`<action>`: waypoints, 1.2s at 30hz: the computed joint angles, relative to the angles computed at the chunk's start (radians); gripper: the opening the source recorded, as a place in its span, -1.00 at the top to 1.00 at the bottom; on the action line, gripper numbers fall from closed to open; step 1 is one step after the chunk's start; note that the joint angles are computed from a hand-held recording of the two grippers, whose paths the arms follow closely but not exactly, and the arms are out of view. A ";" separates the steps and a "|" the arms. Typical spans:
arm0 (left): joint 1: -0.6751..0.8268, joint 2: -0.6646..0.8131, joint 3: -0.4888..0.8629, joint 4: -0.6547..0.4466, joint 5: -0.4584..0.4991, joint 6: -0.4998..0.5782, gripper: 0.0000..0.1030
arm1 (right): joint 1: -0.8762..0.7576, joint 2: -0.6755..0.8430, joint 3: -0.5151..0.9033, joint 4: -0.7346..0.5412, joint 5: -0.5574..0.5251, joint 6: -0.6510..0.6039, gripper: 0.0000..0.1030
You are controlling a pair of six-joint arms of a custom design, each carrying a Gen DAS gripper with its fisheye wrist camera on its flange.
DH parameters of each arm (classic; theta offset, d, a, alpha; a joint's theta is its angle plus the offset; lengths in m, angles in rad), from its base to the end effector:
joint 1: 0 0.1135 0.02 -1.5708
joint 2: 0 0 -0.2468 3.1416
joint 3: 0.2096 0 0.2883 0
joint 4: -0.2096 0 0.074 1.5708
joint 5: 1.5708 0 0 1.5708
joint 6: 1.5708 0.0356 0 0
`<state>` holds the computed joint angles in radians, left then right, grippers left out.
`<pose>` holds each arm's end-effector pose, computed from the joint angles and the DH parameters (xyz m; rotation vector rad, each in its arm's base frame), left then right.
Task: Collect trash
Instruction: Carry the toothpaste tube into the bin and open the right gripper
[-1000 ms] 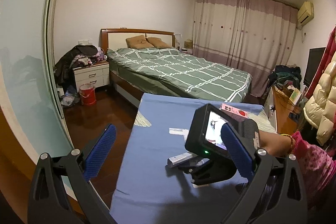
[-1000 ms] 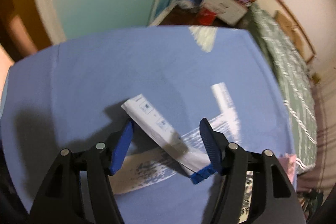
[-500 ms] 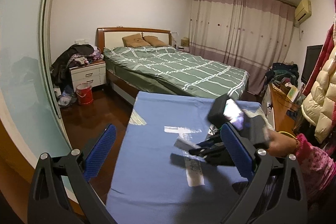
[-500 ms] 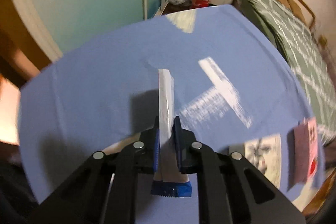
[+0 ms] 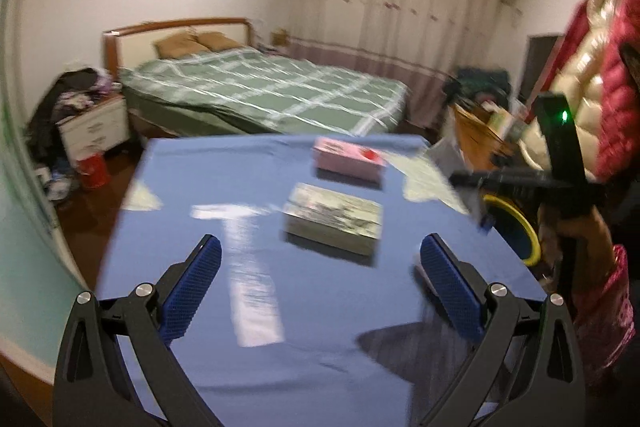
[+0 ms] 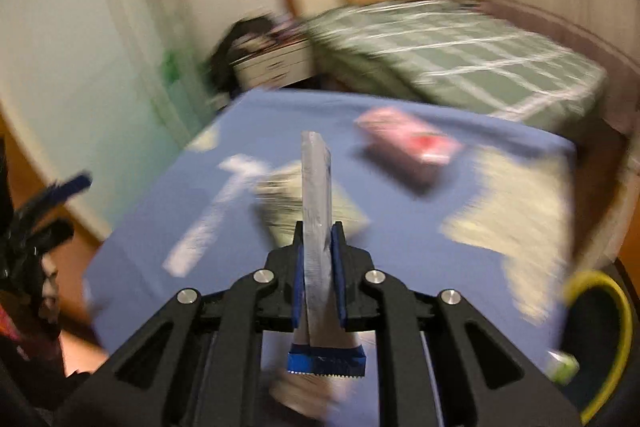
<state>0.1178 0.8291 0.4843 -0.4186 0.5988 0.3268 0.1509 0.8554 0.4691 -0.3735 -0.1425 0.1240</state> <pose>0.2145 0.0052 0.1851 0.5172 2.1543 -0.4545 0.2179 0.0382 0.1739 -0.1031 2.3385 0.3030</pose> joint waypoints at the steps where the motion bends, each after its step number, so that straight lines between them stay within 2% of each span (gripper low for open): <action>1: -0.056 0.008 -0.007 0.014 -0.028 -0.019 -0.91 | -0.067 -0.063 -0.037 -0.030 0.020 0.002 0.76; 5: -0.296 0.094 -0.024 0.104 -0.121 -0.084 -0.91 | -0.360 -0.053 -0.054 -0.060 -0.008 -0.080 0.75; 8: -0.425 0.184 -0.018 0.182 -0.139 -0.088 -0.91 | -0.577 0.079 -0.031 -0.016 -0.054 -0.157 0.73; 11: -0.503 0.323 0.024 0.233 -0.076 -0.015 -0.91 | -0.778 0.278 0.034 0.043 -0.106 -0.258 0.71; 14: -0.557 0.450 0.105 0.200 -0.060 0.091 -0.91 | -0.909 0.452 0.119 0.078 -0.129 -0.340 0.68; 15: -0.567 0.493 0.138 0.173 -0.047 0.140 -0.91 | -0.927 0.486 0.136 0.087 -0.129 -0.348 0.62; 17: -0.589 0.556 0.192 0.133 -0.053 0.202 -0.91 | -0.981 0.536 0.157 0.103 -0.139 -0.380 0.31; 19: -0.612 0.603 0.220 0.145 -0.092 0.219 -0.91 | -1.007 0.567 0.157 0.133 -0.147 -0.391 0.20; 22: -0.618 0.653 0.263 0.142 -0.101 0.248 -0.91 | -1.041 0.601 0.148 0.165 -0.171 -0.413 0.18; 26: -0.612 0.721 0.323 0.089 -0.088 0.375 -0.91 | -1.079 0.702 0.177 0.213 -0.187 -0.457 0.11; 36: -0.616 0.823 0.402 0.032 -0.124 0.519 -0.91 | -1.046 0.690 0.190 0.165 -0.196 -0.462 0.10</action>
<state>-0.4986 1.6524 0.8867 -0.3863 0.4747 0.8457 -0.8946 1.5455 0.6592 -0.2086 -0.3380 -0.3379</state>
